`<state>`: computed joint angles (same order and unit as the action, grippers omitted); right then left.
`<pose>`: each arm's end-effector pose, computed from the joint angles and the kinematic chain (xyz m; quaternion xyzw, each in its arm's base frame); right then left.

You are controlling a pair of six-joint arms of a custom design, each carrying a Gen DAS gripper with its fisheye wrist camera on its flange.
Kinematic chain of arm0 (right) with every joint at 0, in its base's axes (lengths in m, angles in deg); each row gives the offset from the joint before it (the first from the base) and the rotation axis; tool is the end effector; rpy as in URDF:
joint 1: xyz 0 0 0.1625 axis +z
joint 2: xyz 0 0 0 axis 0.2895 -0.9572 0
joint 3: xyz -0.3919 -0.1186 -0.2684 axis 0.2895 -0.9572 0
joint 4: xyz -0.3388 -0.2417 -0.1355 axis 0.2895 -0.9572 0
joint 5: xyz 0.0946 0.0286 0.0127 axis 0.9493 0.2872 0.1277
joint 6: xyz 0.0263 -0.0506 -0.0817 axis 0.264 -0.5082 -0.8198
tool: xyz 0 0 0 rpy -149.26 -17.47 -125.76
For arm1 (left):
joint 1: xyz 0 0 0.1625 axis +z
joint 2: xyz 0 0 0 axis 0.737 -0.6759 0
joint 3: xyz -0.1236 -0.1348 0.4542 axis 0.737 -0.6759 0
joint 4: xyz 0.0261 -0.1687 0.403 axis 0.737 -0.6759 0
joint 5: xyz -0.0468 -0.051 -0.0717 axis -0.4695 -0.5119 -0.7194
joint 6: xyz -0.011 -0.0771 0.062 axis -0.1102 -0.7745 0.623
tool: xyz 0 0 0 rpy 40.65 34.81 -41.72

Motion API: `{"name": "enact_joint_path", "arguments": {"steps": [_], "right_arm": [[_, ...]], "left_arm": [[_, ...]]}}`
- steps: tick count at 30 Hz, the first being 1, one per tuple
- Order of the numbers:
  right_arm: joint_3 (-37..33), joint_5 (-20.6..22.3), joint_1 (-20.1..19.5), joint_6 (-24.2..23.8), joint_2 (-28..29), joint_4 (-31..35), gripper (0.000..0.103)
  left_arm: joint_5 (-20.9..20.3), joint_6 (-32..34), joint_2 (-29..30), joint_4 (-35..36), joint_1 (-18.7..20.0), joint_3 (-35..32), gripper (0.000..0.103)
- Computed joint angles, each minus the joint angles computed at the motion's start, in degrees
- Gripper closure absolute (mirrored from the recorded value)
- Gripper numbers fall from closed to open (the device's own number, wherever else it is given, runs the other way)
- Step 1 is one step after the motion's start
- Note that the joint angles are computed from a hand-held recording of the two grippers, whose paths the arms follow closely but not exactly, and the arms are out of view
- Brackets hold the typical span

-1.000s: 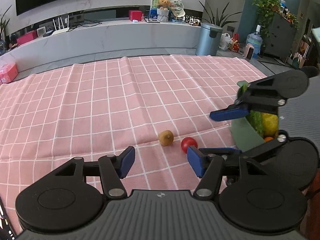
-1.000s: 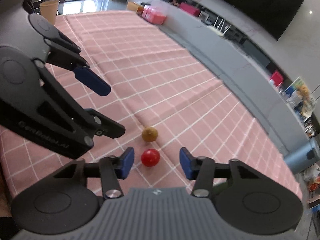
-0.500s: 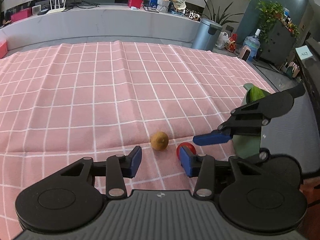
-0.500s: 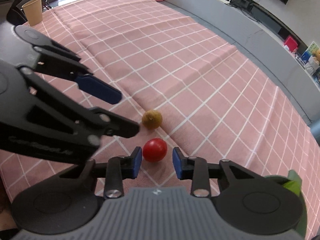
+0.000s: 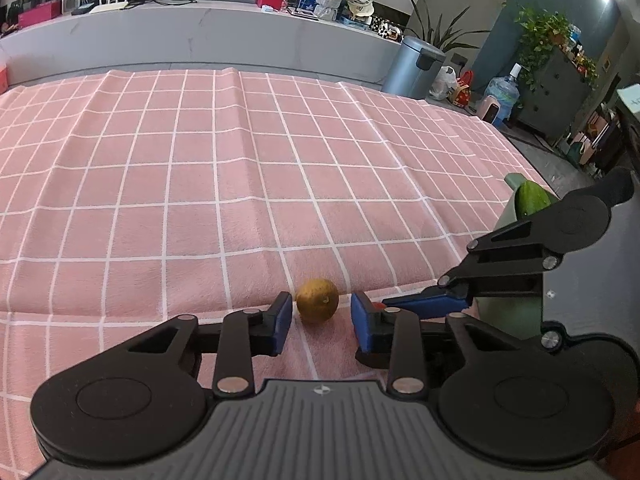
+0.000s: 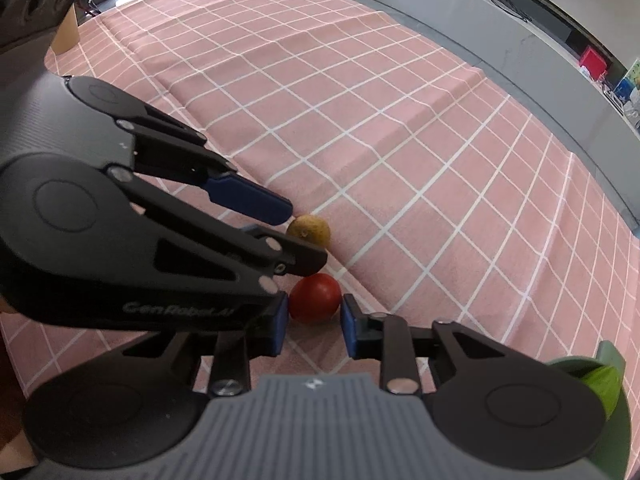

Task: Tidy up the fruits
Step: 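Grasp the kiwi with the left tool while the right tool grasps the cherry tomato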

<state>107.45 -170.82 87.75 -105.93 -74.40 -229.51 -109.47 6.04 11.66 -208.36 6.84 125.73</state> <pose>0.2739 -0.6912 0.0828 0.5787 -0.7825 -0.0129 0.2295 -0.1769 -0.5940 0.1790 0.0609 0.9060 -0.3442 0.2388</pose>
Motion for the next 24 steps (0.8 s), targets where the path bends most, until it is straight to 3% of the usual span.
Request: {"name": "enact_joint_path", "arguments": {"steps": [5,13,24], "right_arm": [[0.2,-0.1,-0.1,0.5,-0.1,-0.2,0.080],[1.2,1.1,-0.2,1.2,-1.1,-1.4,0.080],[8.4,8.6,0.1,3.9,-9.0,-5.9,0.080]], "left_arm": [[-0.8,0.2,0.4,-0.4,0.5,-0.2,0.076],[1.1,-2.8,-1.5,1.0,-1.3,1.4,0.077],[7.2,-11.1,-5.6,5.4,-8.4,4.0,0.077]]}}
